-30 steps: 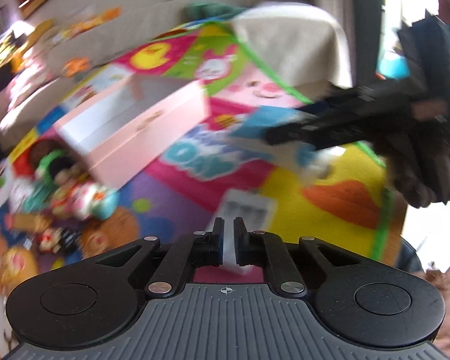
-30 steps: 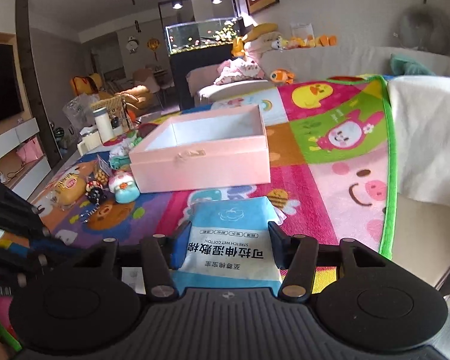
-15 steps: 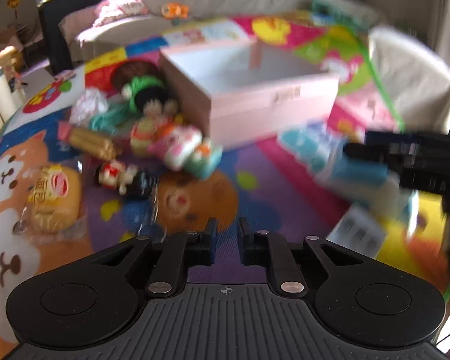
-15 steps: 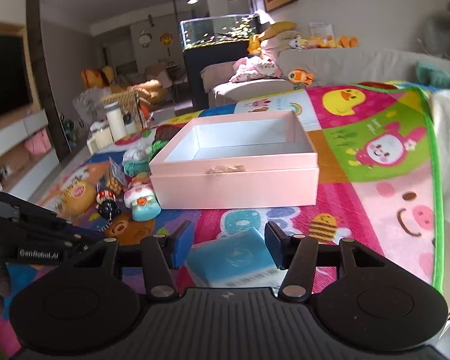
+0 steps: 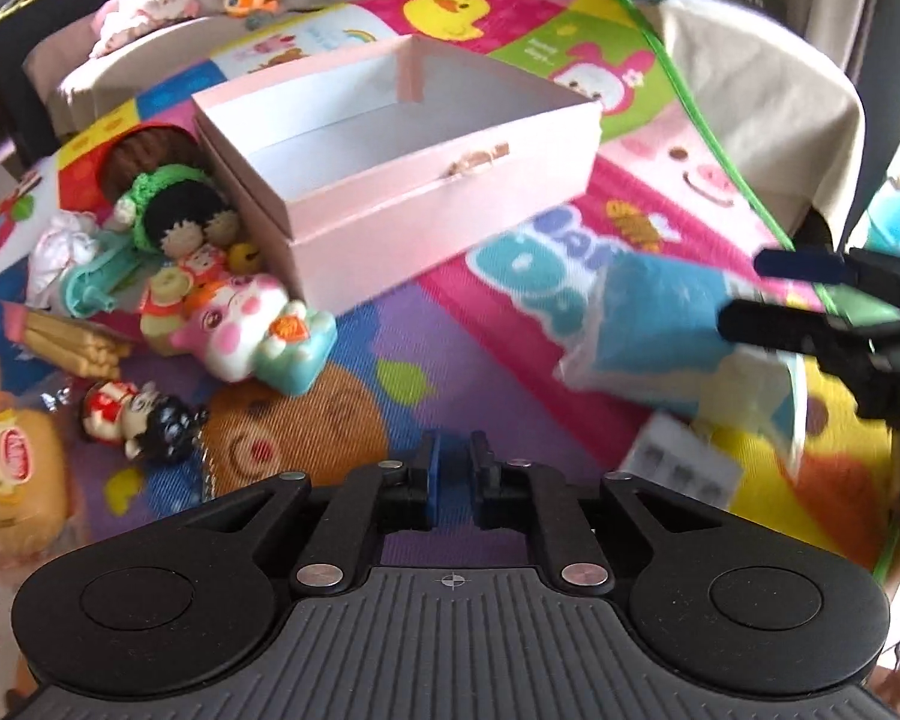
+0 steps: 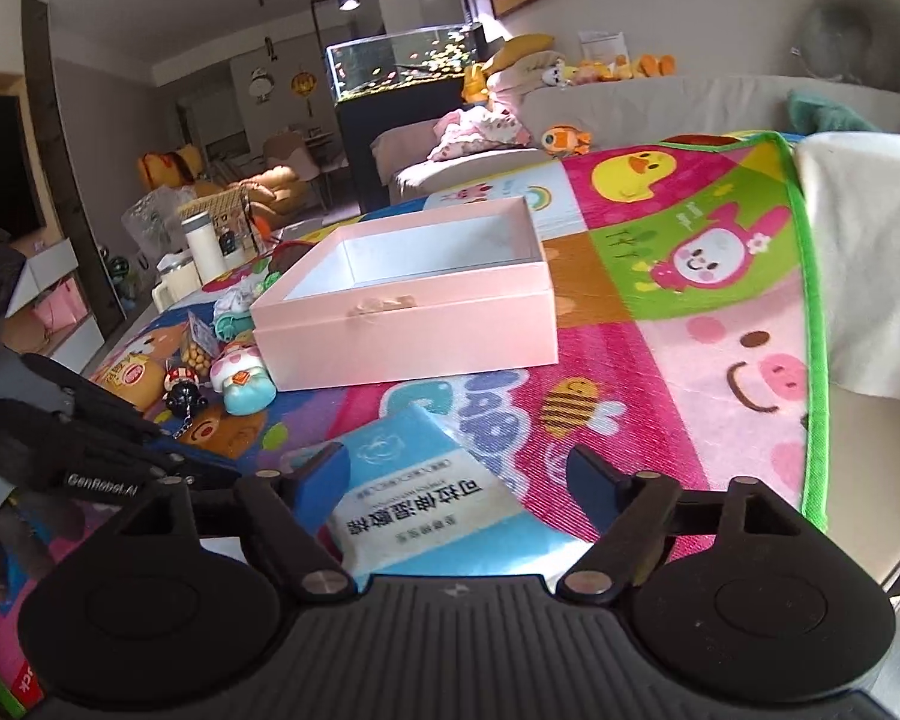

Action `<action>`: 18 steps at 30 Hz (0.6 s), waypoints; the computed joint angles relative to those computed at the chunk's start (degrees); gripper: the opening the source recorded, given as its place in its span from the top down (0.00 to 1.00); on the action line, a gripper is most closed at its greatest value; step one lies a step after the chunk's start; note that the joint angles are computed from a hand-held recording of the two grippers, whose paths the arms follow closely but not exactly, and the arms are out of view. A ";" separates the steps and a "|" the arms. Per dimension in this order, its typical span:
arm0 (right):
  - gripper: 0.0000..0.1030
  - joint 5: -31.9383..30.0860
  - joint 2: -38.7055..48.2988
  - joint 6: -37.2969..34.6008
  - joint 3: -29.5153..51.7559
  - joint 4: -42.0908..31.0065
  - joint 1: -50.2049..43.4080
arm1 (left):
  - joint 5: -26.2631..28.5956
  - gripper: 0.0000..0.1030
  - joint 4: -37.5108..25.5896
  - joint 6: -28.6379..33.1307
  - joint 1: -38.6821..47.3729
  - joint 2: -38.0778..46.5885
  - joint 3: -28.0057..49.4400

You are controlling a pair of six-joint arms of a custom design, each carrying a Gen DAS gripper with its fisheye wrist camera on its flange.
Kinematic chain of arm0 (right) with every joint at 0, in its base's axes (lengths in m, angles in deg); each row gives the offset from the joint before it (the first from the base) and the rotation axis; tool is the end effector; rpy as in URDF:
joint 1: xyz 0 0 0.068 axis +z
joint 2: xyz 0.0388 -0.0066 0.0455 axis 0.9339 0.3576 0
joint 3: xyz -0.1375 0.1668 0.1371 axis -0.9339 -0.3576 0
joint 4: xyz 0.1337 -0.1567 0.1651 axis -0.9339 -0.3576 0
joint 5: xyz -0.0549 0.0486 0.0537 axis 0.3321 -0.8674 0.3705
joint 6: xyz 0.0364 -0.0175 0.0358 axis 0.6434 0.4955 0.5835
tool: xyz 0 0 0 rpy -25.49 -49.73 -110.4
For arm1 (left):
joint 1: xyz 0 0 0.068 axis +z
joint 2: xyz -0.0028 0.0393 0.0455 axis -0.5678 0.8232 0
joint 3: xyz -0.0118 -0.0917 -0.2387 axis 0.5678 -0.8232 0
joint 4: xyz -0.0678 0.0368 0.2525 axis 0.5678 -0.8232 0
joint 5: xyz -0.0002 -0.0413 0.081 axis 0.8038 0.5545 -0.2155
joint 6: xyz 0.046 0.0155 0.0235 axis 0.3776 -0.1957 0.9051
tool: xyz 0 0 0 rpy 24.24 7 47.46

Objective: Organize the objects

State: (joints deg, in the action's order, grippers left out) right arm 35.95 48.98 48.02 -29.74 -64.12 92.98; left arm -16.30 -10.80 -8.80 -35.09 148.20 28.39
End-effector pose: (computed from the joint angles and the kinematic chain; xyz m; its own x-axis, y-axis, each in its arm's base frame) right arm 0.2536 0.1228 0.1440 -0.5240 -0.1370 -0.8406 -0.5508 0.8073 0.2117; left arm 0.2489 -0.0056 0.1662 -0.7901 0.0934 -0.6058 0.1382 0.9900 -0.0275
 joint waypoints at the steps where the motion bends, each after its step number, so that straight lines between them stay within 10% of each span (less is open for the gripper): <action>1: 0.21 -0.10 0.36 0.55 -0.07 0.56 -0.22 | -0.09 0.86 1.80 0.13 -0.04 0.47 -0.42; 7: 0.19 -1.04 0.98 3.15 -1.46 3.34 -1.65 | -6.82 0.82 6.05 -1.96 -1.62 0.02 -2.48; 12: 0.18 -1.08 1.18 3.41 -1.52 3.87 -1.65 | -9.05 0.16 7.40 -6.00 3.03 0.57 -3.38; 18: 0.17 -1.44 1.43 3.28 -1.58 4.15 -1.66 | -4.61 0.20 1.65 -4.31 6.66 -2.12 -2.91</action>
